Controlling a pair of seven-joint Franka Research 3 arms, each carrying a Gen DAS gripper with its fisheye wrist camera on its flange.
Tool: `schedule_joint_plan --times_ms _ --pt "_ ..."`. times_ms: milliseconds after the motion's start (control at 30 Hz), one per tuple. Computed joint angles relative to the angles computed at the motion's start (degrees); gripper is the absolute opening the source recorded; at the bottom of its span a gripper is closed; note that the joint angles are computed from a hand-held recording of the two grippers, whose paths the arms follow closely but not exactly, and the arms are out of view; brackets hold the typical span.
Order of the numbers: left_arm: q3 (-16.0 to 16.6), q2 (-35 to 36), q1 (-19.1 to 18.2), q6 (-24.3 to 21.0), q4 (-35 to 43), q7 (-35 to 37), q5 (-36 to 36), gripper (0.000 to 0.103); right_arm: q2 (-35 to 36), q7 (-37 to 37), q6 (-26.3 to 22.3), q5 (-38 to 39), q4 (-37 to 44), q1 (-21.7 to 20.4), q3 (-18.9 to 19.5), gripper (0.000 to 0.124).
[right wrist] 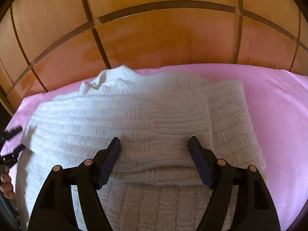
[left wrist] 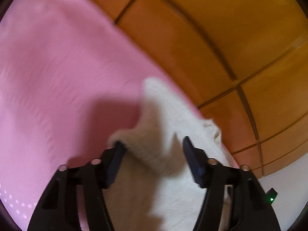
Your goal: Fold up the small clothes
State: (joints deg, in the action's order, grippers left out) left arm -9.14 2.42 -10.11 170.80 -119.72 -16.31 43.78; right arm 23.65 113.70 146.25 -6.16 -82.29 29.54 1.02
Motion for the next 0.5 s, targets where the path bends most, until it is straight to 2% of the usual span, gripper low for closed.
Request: schedule_joint_plan --times_ms 33,100,267,367,467,500 --pt "0.01 -1.20 0.15 0.88 -2.01 0.86 -0.30 0.048 0.06 -0.31 0.00 0.31 0.07 -0.16 0.17 0.076" --pt "-0.58 -4.49 0.36 1.15 -5.37 2.63 -0.63 0.048 0.07 -0.73 0.50 0.80 -0.20 -0.37 0.35 0.078" --pt "-3.03 -9.10 2.85 -3.42 -6.58 4.96 -1.32 0.048 0.19 -0.57 1.08 0.82 -0.44 -0.09 0.13 0.082" --pt "-4.14 -6.81 3.28 -7.51 -1.03 9.11 1.26 0.048 0.44 -0.68 0.69 0.36 0.04 0.15 -0.06 0.083" --pt "-4.06 -0.56 1.11 -10.74 7.90 18.72 0.43 0.048 0.39 -1.00 0.84 0.58 -0.09 0.00 0.06 0.084" --pt "-4.11 2.21 -0.06 -13.41 11.80 21.82 0.78 0.049 0.42 -1.08 0.88 0.62 -0.08 -0.01 0.07 0.085"
